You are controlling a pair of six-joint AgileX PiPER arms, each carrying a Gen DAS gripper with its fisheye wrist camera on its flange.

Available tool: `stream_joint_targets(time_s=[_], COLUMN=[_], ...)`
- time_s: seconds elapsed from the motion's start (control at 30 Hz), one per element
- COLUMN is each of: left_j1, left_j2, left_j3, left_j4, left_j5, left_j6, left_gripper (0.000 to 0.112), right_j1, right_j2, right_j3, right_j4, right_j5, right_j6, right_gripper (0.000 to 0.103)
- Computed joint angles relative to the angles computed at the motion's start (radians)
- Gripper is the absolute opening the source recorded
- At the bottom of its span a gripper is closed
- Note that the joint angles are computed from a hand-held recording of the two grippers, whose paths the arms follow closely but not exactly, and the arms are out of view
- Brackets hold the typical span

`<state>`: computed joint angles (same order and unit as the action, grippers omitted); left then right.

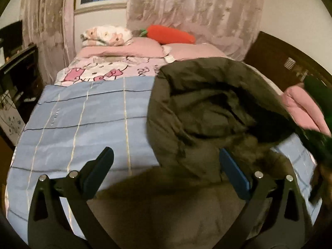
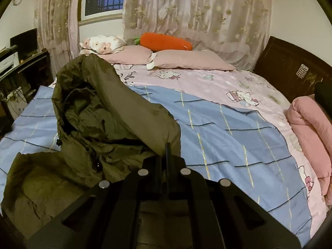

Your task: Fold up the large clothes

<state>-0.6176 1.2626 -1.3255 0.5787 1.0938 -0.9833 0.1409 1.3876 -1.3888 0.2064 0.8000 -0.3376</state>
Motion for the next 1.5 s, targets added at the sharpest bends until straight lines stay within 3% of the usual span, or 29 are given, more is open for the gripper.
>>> stream_joint_targets(time_s=[0.13, 0.23, 0.37, 0.43, 0.47, 0.77, 0.9, 1.03, 1.17, 1.3, 1.37, 1.43, 1.47, 1.5], left_j1=[0.194, 0.226, 0.323, 0.363, 0.381, 0.282, 0.12, -0.118, -0.294, -0.368, -0.371, -0.349, -0.335, -0.312], left_j2=[0.105, 0.225, 0.336, 0.369, 0.389, 0.245, 0.086, -0.052, -0.099, -0.154, -0.146, -0.126, -0.118, -0.108], left_j3=[-0.075, -0.183, -0.281, -0.301, -0.313, -0.189, -0.063, 0.07, 0.156, 0.219, 0.211, 0.191, 0.181, 0.167], left_j4=[-0.169, -0.161, -0.286, -0.356, -0.388, -0.289, -0.177, -0.034, 0.042, 0.054, 0.052, 0.043, 0.037, 0.023], left_j5=[-0.183, -0.148, -0.14, -0.131, -0.119, -0.134, -0.104, -0.019, 0.072, 0.087, 0.095, 0.092, 0.085, 0.072], left_j6=[0.167, 0.227, 0.306, 0.34, 0.366, 0.289, 0.152, -0.075, -0.241, -0.358, -0.352, -0.316, -0.301, -0.272], left_gripper=[0.101, 0.096, 0.034, 0.01, 0.007, 0.003, 0.002, 0.002, 0.002, 0.002, 0.002, 0.002, 0.002, 0.002], right_j1=[-0.028, -0.039, -0.049, -0.05, -0.049, -0.102, -0.174, -0.271, -0.329, -0.376, -0.357, -0.343, -0.349, -0.375], right_j2=[0.003, 0.003, 0.002, 0.001, 0.001, -0.006, -0.031, -0.069, -0.106, -0.15, -0.2, -0.244, -0.271, -0.296], right_j3=[-0.004, 0.003, 0.009, 0.011, 0.013, 0.014, 0.012, 0.03, 0.066, 0.106, 0.155, 0.209, 0.244, 0.282], right_j4=[0.06, 0.083, 0.098, 0.101, 0.099, 0.157, 0.22, 0.291, 0.328, 0.369, 0.347, 0.319, 0.323, 0.366], right_j5=[0.008, 0.009, 0.013, 0.01, 0.008, 0.043, 0.093, 0.146, 0.195, 0.237, 0.215, 0.189, 0.175, 0.144], right_j6=[-0.048, -0.069, -0.086, -0.091, -0.092, -0.098, -0.121, -0.18, -0.231, -0.269, -0.316, -0.357, -0.368, -0.406], right_gripper=[0.002, 0.002, 0.002, 0.002, 0.002, 0.002, 0.0, 0.0, 0.0, 0.0, 0.001, 0.046, 0.091, 0.097])
